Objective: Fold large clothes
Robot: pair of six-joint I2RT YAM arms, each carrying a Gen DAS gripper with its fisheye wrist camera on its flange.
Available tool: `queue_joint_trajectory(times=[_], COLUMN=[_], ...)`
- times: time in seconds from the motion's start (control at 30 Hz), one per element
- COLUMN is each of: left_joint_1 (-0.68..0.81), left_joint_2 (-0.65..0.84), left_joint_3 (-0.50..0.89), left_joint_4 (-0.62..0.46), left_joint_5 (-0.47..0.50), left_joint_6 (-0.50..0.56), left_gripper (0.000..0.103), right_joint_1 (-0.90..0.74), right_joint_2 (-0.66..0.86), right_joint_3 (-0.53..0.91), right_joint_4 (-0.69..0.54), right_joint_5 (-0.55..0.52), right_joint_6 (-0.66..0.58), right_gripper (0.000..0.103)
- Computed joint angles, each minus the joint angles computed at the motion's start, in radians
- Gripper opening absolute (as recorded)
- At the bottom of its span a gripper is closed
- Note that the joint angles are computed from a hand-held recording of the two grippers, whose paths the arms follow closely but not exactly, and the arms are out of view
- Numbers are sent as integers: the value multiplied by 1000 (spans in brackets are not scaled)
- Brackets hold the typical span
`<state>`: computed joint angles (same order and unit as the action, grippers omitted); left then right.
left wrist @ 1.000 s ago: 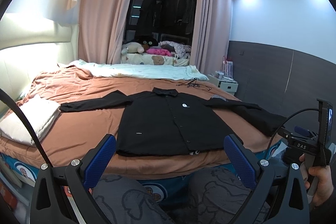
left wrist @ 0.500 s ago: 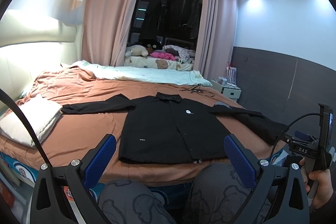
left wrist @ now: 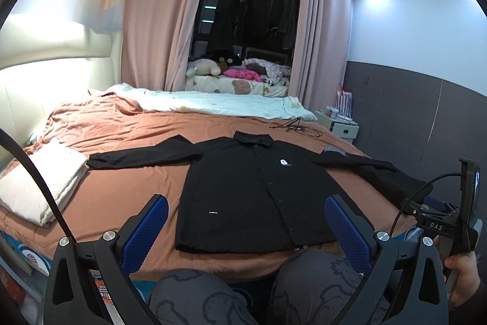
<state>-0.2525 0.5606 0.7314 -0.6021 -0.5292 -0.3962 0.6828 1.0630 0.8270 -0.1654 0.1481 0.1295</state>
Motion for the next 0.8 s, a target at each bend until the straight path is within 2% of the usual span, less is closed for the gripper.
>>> queue_joint_trajectory(times=[0.2, 0.33, 0.5, 0.8], left_joint_1=[269, 406, 539, 723], left_joint_2=[135, 225, 347, 590], left_joint_3=[26, 56, 95, 202], left_joint_4=[100, 159, 214, 296], left_joint_5=[235, 346, 446, 566], left_joint_6=[93, 138, 184, 231], left_gripper=[103, 103, 103, 103], right_joint_1=[-13, -28, -50, -75], right_joint_2=[194, 318, 456, 727], right_joint_3=[177, 308, 461, 813], right_joint_4=[-17, -33, -65, -180], right_joint_5=[-44, -85, -145, -238], right_joint_6=[1, -15, -21, -74], right_gripper=[103, 103, 103, 103])
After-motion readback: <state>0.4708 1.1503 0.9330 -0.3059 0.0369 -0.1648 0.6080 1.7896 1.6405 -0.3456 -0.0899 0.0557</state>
